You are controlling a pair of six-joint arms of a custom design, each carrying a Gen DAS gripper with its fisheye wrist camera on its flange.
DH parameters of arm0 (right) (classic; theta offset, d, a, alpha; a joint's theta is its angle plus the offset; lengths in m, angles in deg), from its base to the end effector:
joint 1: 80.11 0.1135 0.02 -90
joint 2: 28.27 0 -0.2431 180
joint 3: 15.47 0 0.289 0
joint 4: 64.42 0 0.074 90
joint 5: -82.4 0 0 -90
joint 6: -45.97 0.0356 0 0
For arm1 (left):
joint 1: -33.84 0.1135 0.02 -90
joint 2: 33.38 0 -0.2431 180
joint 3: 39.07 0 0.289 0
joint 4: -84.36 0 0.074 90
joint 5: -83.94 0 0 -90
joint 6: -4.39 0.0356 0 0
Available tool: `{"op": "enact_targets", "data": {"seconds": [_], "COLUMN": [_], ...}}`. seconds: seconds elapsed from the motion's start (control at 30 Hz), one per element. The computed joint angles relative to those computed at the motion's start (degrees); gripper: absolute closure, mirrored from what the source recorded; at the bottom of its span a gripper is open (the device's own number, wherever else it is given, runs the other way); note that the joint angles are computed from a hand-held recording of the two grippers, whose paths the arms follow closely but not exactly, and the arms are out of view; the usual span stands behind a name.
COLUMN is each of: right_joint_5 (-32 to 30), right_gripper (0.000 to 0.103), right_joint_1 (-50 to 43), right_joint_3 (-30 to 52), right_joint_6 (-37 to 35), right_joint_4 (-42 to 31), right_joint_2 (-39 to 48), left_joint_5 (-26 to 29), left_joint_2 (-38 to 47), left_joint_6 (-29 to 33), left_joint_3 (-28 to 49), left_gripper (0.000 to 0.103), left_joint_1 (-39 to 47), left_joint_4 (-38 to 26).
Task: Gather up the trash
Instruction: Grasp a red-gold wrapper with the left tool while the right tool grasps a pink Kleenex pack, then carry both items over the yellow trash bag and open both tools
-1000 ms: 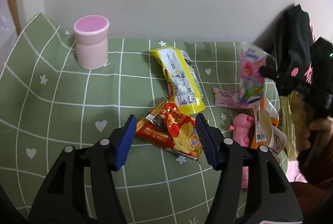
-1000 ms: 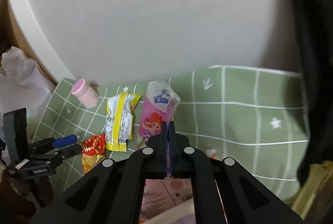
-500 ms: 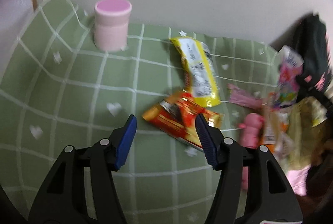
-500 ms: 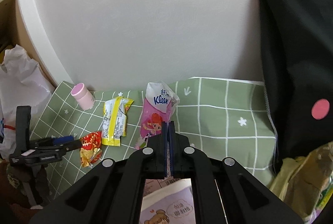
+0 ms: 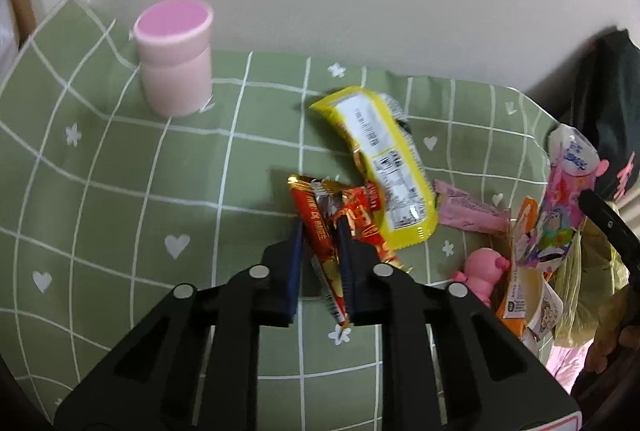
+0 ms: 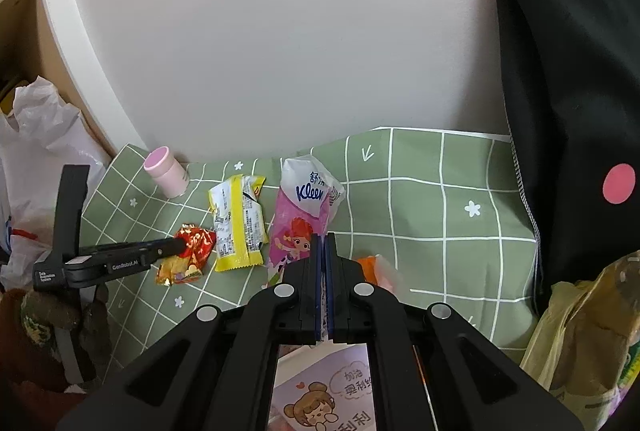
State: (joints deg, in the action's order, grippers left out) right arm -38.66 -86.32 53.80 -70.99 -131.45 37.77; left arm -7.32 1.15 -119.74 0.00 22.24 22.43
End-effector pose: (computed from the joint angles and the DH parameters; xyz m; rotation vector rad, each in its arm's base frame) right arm 0.2564 -0.0094 0.2582 -0.6120 2.4411 0.5020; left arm 0.1636 -0.0328 0.1819 -0.5153 2.5443 -0.2687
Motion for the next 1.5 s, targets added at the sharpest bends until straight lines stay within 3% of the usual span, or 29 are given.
{"op": "enact_targets", "data": {"seconds": [0.17, 0.4, 0.73, 1.03, 1.17, 1.33, 1.5], "right_joint_5": [-0.9, -2.8, -7.7, -16.4, -20.6, -21.4, -19.7], "right_gripper": [0.1, 0.1, 0.1, 0.1, 0.1, 0.1, 0.1], "right_joint_1": [-1.6, -4.0, -14.2, -35.1, -47.9, -58.9, -63.0], "right_joint_3": [-0.3, -0.3, 5.4, 16.7, 25.1, 34.9, 36.6], "right_joint_6": [-0.2, -1.0, -4.8, -13.9, -17.3, -17.0, -18.7], "right_joint_4": [-0.7, -1.7, -6.6, -12.6, -14.0, -12.9, -13.4], "right_joint_2": [-1.7, -5.5, -8.7, -4.4, 3.0, 13.5, 19.2], "left_joint_5": [-5.5, -9.0, -8.9, -10.9, -7.4, -2.2, 4.0], "left_joint_2": [-2.0, -1.4, 4.2, 22.9, 34.9, 50.8, 66.2], "left_joint_6": [-1.0, 0.3, 2.6, 9.7, 12.2, 16.5, 18.4], "left_joint_3": [2.1, 7.5, 17.9, 34.9, 44.4, 57.6, 73.3], "left_gripper": [0.091, 0.091, 0.092, 0.092, 0.091, 0.091, 0.091], "left_joint_1": [-6.4, -11.4, -17.7, -29.4, -34.6, -39.4, -41.2], "left_joint_4": [-1.8, -2.3, 3.1, 13.6, 17.5, 18.0, 12.9]}}
